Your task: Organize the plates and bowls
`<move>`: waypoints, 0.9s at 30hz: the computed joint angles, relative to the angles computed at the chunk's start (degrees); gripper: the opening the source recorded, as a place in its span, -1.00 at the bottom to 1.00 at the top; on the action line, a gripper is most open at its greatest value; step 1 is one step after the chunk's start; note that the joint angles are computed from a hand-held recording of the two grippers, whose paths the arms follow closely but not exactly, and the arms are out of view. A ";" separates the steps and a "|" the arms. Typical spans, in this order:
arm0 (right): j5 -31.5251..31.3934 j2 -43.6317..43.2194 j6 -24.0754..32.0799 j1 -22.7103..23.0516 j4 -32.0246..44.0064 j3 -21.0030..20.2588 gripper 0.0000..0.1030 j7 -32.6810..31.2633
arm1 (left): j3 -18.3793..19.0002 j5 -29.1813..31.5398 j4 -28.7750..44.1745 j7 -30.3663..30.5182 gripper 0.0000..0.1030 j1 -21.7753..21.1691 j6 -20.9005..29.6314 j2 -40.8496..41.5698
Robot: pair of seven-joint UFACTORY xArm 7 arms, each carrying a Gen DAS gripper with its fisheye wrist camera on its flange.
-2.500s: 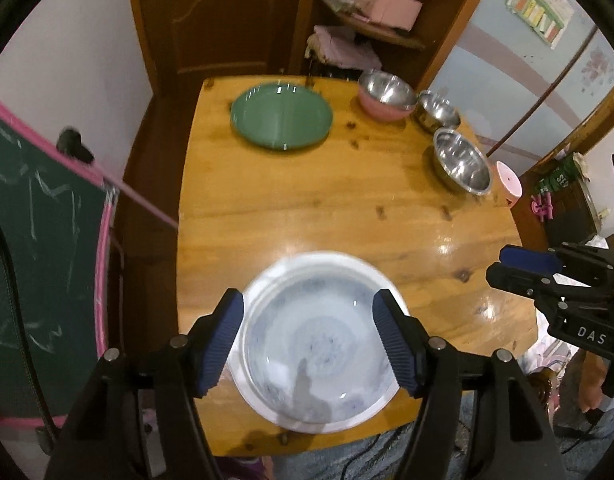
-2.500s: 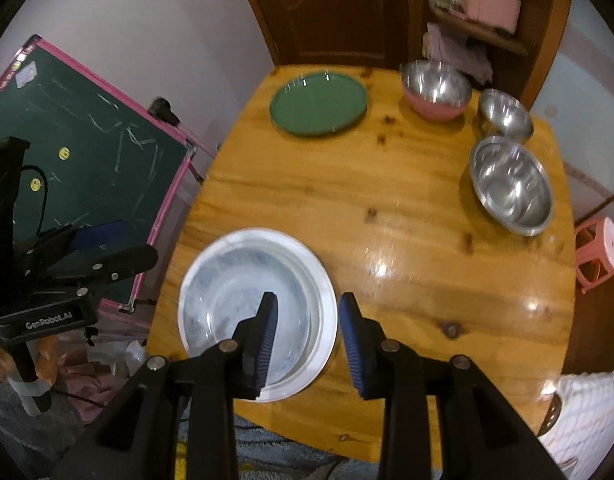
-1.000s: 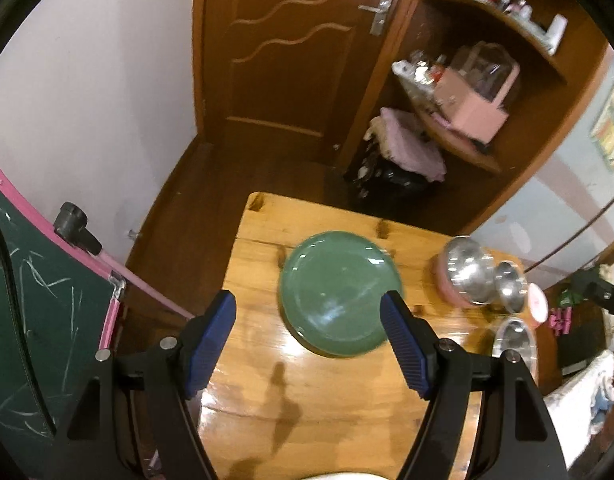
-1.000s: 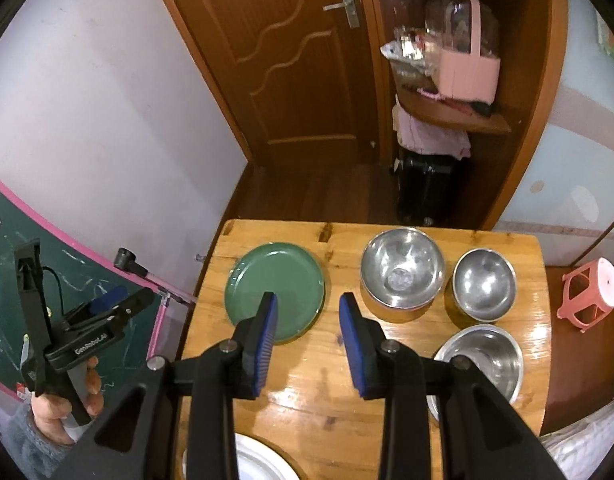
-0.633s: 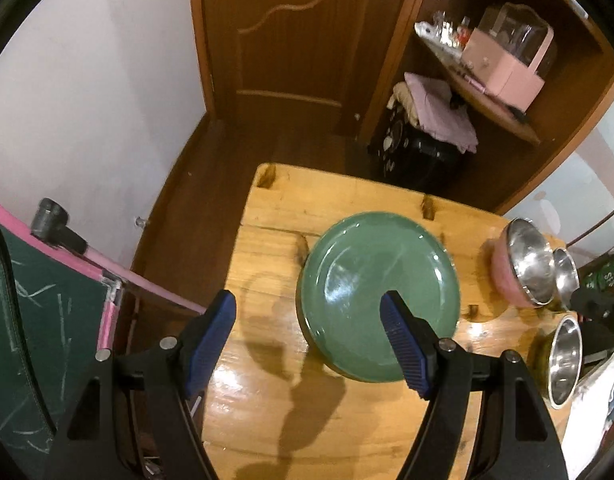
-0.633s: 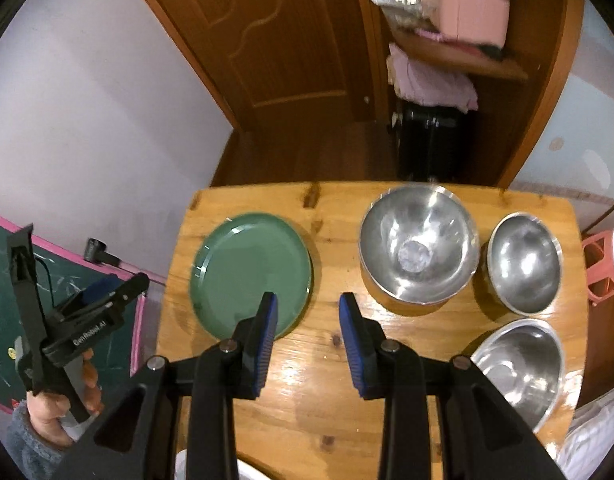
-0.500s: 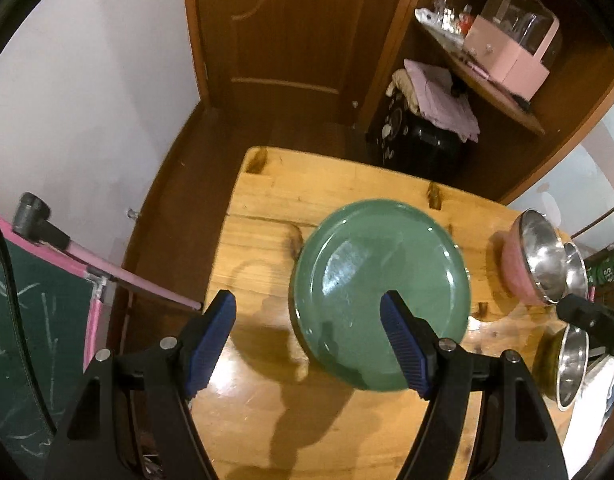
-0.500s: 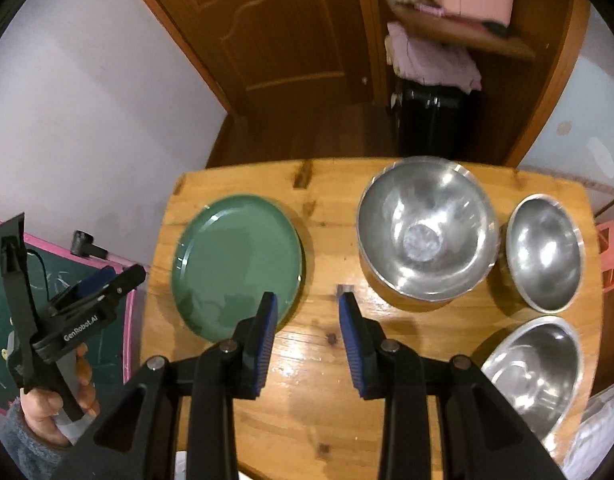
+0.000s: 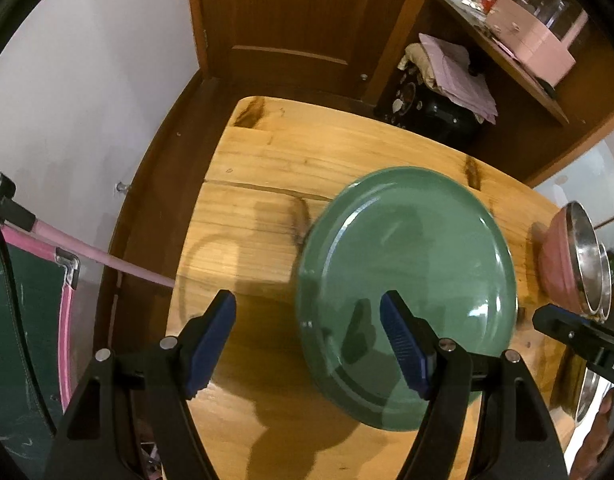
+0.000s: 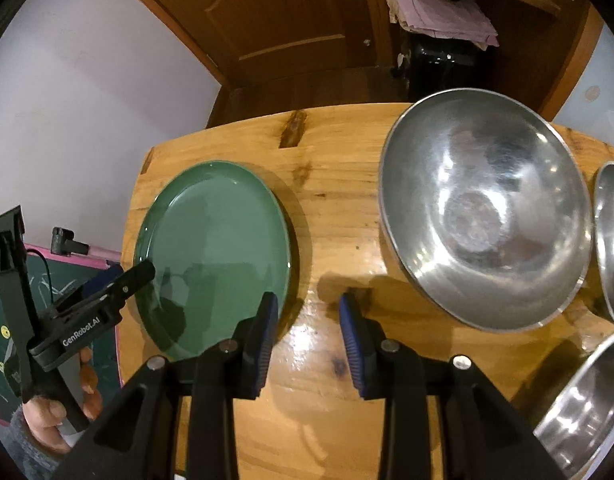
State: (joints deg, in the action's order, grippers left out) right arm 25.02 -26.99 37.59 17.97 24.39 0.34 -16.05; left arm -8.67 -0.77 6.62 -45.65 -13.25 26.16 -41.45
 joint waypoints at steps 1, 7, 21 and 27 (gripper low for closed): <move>0.63 0.59 -0.41 0.36 0.10 -0.11 -0.38 -0.14 | 0.97 -0.43 -0.45 0.58 0.39 -0.25 -0.17 -0.43; 4.15 4.63 -3.27 1.89 0.72 -0.14 -0.38 -1.41 | 3.97 -3.15 -2.12 4.10 0.12 -1.54 -3.68 0.50; 8.21 7.81 -4.14 1.80 1.66 1.37 -0.82 -4.28 | 7.23 -9.18 -1.76 11.07 -0.72 -4.15 -6.80 2.76; 7.29 6.12 -3.53 1.82 0.77 1.37 -0.85 -3.74 | 5.68 -8.84 -2.89 9.95 -0.88 -3.07 -5.16 -0.35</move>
State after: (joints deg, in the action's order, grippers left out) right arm 32.32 -20.86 34.05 19.79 25.17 1.71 -19.79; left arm -2.99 -9.61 3.73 -35.71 -16.32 21.00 -41.81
